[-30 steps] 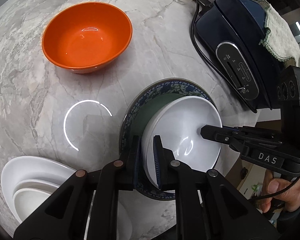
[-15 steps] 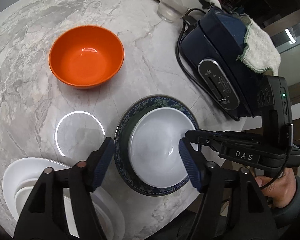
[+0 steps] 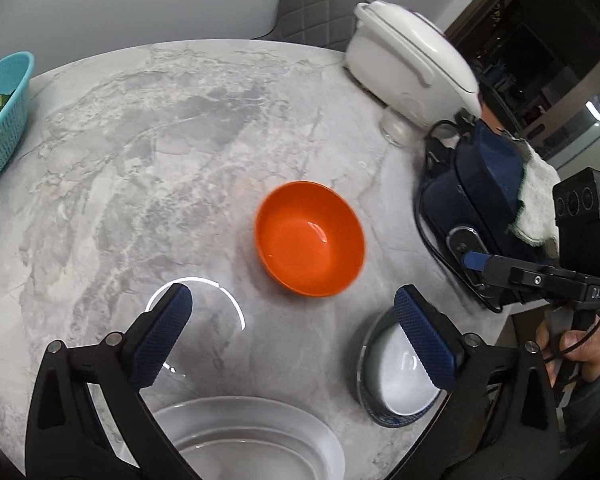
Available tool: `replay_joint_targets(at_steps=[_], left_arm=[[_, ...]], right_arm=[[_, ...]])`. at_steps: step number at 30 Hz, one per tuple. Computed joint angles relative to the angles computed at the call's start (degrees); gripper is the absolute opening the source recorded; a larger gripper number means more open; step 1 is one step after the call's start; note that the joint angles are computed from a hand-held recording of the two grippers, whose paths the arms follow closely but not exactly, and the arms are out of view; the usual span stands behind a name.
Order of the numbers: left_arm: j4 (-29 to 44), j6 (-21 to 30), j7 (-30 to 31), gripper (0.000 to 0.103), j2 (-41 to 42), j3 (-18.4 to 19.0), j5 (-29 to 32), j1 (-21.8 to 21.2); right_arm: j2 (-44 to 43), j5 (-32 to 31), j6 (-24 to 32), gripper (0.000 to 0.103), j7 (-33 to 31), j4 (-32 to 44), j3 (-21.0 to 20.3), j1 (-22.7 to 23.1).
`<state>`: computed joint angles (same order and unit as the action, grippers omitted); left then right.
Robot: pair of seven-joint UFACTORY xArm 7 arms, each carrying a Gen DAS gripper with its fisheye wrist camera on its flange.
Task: Organize plates and bowls
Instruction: 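Move both tools to the orange bowl's rim and close them on it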
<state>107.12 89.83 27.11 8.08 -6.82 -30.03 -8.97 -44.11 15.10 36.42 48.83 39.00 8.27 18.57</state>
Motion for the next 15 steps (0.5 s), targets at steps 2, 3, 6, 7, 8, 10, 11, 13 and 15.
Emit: replay_joint_targets(at_steps=[2, 3, 6, 7, 8, 10, 11, 13, 15], left_arm=[[6.0, 1.6, -4.5, 0.101, 4.9, 0.0, 2.9, -0.7], [7.6, 1.6, -5.6, 0.101, 6.6, 0.0, 3.3, -0.6], [11.0, 2.1, -7.2, 0.101, 10.7, -0.7, 5.5, -1.0], [10.7, 1.9, -7.2, 0.101, 11.1, -1.0, 6.1, -1.2], [10.5, 1.5, -7.2, 0.101, 11.6, -1.2, 6.5, -1.4], [9.3, 1.0, -7.1, 0.100, 11.8, -1.7, 6.6, -1.7], [9.2, 1.0, -7.0, 0.099, 12.2, -1.9, 6.5, -1.8], [8.0, 0.7, -6.7, 0.095, 12.1, -2.3, 6.9, -2.4], [7.7, 1.0, -6.3, 0.085, 12.5, -2.5, 7.0, -2.8]], right_arm=[[3.7, 1.3, -2.0, 0.089, -3.0, 1.4, -2.4, 1.3], [5.1, 2.2, -2.8, 0.089, -4.3, 1.9, -3.4, 1.9], [10.3, 5.5, -3.9, 0.088, -8.6, 4.3, -6.6, 3.4], [11.7, 6.7, -3.9, 0.087, -10.0, 5.0, -7.4, 3.5], [12.9, 7.7, -4.0, 0.087, -11.2, 5.3, -7.8, 3.4], [15.2, 9.4, -4.0, 0.083, -13.7, 6.2, -8.5, 3.2], [16.4, 10.2, -3.7, 0.080, -14.6, 6.8, -8.7, 2.9], [17.9, 12.7, -3.9, 0.070, -17.0, 6.9, -9.2, 2.8], [19.1, 14.7, -3.4, 0.066, -18.6, 7.2, -9.3, 2.4]])
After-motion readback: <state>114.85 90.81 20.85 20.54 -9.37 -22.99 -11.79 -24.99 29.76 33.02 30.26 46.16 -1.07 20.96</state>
